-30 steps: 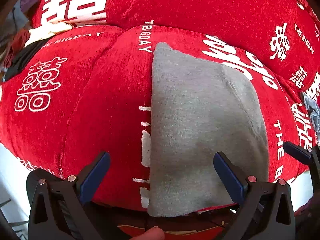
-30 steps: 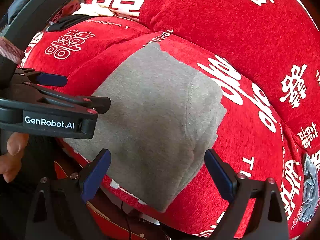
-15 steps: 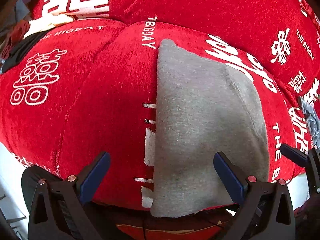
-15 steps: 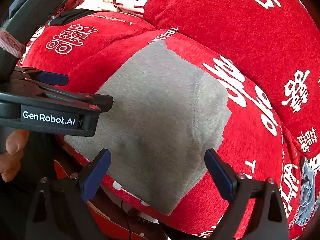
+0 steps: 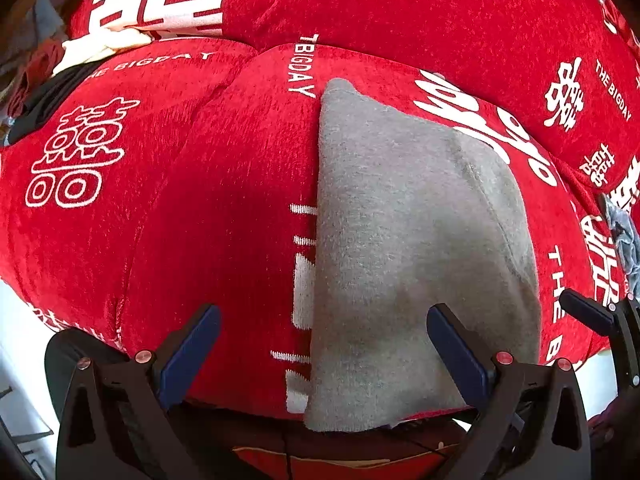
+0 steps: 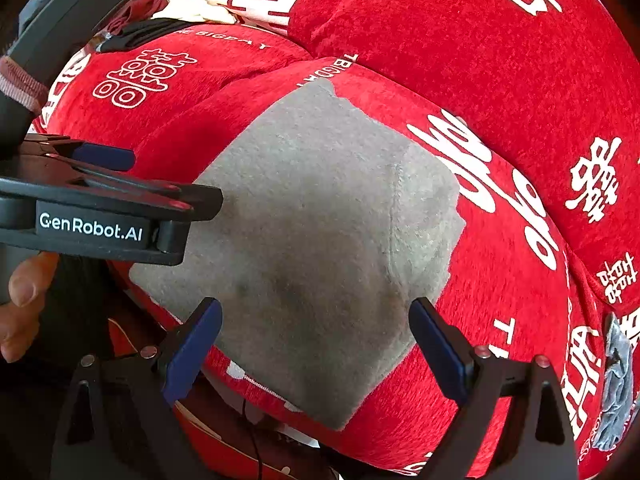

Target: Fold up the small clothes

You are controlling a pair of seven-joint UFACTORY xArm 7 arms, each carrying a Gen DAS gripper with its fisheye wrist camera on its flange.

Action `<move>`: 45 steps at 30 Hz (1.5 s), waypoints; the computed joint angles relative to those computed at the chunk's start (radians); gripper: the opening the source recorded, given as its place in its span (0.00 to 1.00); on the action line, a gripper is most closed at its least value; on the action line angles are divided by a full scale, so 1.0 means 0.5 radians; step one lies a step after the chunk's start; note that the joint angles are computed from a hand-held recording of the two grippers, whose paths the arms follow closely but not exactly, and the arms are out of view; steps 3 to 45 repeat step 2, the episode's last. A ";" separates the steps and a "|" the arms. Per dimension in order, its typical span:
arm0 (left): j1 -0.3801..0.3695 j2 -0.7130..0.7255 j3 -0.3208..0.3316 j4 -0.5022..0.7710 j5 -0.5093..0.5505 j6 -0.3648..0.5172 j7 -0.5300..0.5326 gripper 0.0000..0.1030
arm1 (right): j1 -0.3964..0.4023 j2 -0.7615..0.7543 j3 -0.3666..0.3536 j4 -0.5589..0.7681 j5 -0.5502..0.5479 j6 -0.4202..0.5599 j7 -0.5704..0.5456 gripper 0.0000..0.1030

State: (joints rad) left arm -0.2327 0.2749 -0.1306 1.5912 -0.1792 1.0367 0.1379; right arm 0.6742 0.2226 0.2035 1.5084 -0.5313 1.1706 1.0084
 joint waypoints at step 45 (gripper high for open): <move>-0.011 -0.009 0.001 -0.009 0.025 -0.005 -0.009 1.00 | -0.008 -0.032 0.000 -0.047 0.003 -0.034 0.012 0.93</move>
